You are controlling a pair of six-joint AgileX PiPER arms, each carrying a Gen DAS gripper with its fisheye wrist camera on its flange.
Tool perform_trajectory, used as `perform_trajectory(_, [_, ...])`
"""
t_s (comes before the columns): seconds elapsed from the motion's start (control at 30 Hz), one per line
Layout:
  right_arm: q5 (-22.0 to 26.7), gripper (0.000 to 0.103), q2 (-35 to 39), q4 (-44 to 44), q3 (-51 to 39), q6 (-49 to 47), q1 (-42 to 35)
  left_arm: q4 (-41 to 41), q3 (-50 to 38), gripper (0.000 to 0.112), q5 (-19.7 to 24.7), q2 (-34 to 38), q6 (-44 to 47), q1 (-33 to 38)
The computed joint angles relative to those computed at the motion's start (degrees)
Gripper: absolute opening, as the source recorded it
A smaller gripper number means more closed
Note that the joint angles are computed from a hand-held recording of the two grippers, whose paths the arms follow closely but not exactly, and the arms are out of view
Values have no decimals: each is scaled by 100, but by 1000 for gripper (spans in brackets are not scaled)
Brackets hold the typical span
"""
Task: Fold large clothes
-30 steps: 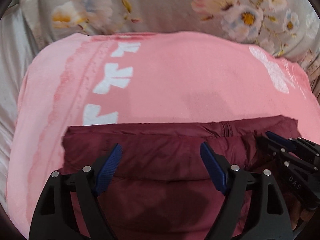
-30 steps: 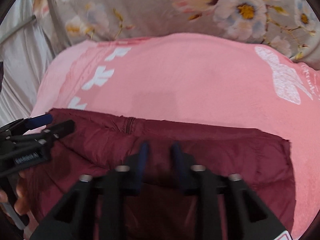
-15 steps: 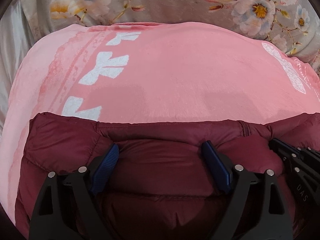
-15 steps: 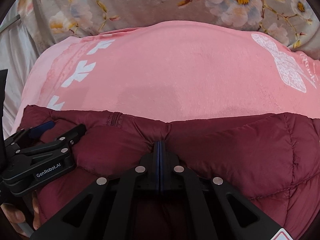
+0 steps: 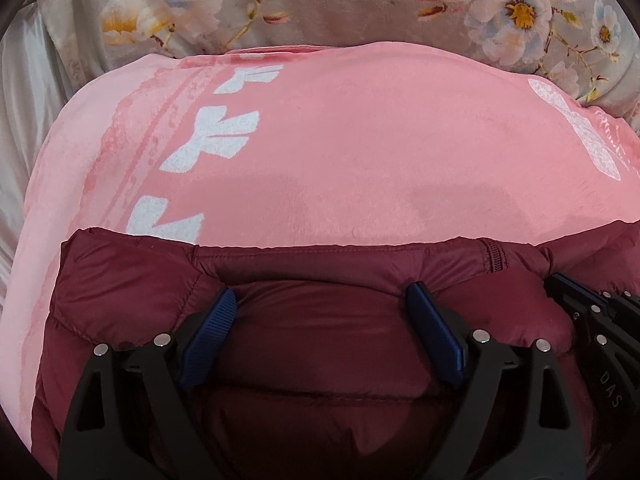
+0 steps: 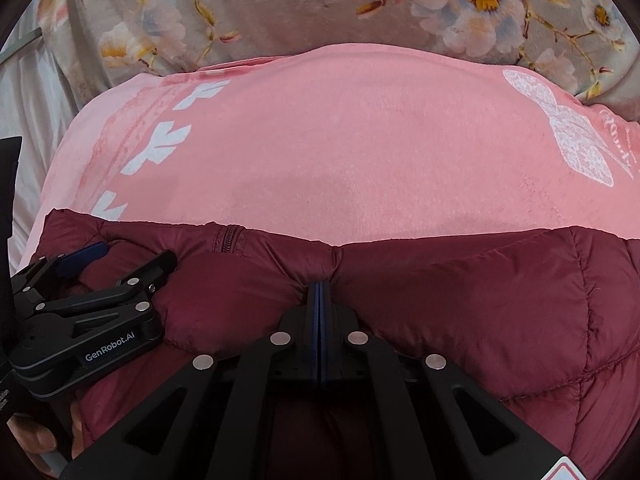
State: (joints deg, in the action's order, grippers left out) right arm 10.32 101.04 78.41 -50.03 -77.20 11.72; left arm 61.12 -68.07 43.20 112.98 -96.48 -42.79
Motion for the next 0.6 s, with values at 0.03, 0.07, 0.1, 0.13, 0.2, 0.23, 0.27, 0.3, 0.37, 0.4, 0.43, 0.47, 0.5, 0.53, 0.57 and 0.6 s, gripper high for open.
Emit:
perform_trajectory(0.03, [21, 0, 2, 90, 6, -87, -12, -4, -6, 86, 6, 5, 6, 1])
perform_trajectory(0.07, [78, 0, 0, 207, 11, -199, -46, -5, -9, 86, 10, 8, 6, -1])
perform_trajectory(0.1, [157, 0, -6, 352, 22, -330, -90, -1, -6, 86, 9, 6, 4, -1])
perform_trajectory(0.13, [445, 0, -35, 600, 49, -571, -270, 25, 32, 86, -37, -26, -28, 11])
perform_trajectory(0.2, [732, 0, -195, 623, 131, -506, -549, 92, 262, 85, -291, -245, -132, 88])
perform_trajectory(0.23, [821, 0, -450, 495, 234, -350, -781, 90, 515, 85, -500, -524, -185, 166])
perform_trajectory(0.27, [819, 0, -645, 423, 308, -294, -940, 156, 766, 85, -582, -813, -343, 211])
perform_trajectory(0.3, [780, 1, -800, 281, 347, -175, -1073, 223, 943, 85, -608, -1038, -479, 238])
perform_trajectory(0.37, [534, 5, -993, -378, 323, 429, -1365, 329, 1385, 85, -555, -1690, -665, 374])
perform_trajectory(0.4, [449, 6, -975, -656, 273, 670, -1495, 287, 1454, 85, -475, -1843, -623, 437])
perform_trajectory(0.43, [351, 6, -874, -1050, 189, 1024, -1664, 190, 1528, 85, -408, -2020, -494, 550])
perform_trajectory(0.47, [341, 6, -775, -1391, 124, 1346, -1774, 145, 1596, 85, -345, -2146, -392, 690])
perform_trajectory(0.5, [408, 6, -688, -1504, 76, 1450, -1893, 77, 1628, 85, -222, -2185, -279, 828])
perform_trajectory(0.53, [548, 6, -571, -1388, 55, 1329, -2069, 15, 1642, 85, -169, -2175, -191, 938])
perform_trajectory(0.57, [624, 6, -492, -1216, 58, 1149, -2169, -81, 1703, 85, -240, -2146, -85, 1134])
perform_trajectory(0.6, [637, 6, -422, -1042, 83, 964, -2231, -213, 1773, 85, -410, -2088, 27, 1345])
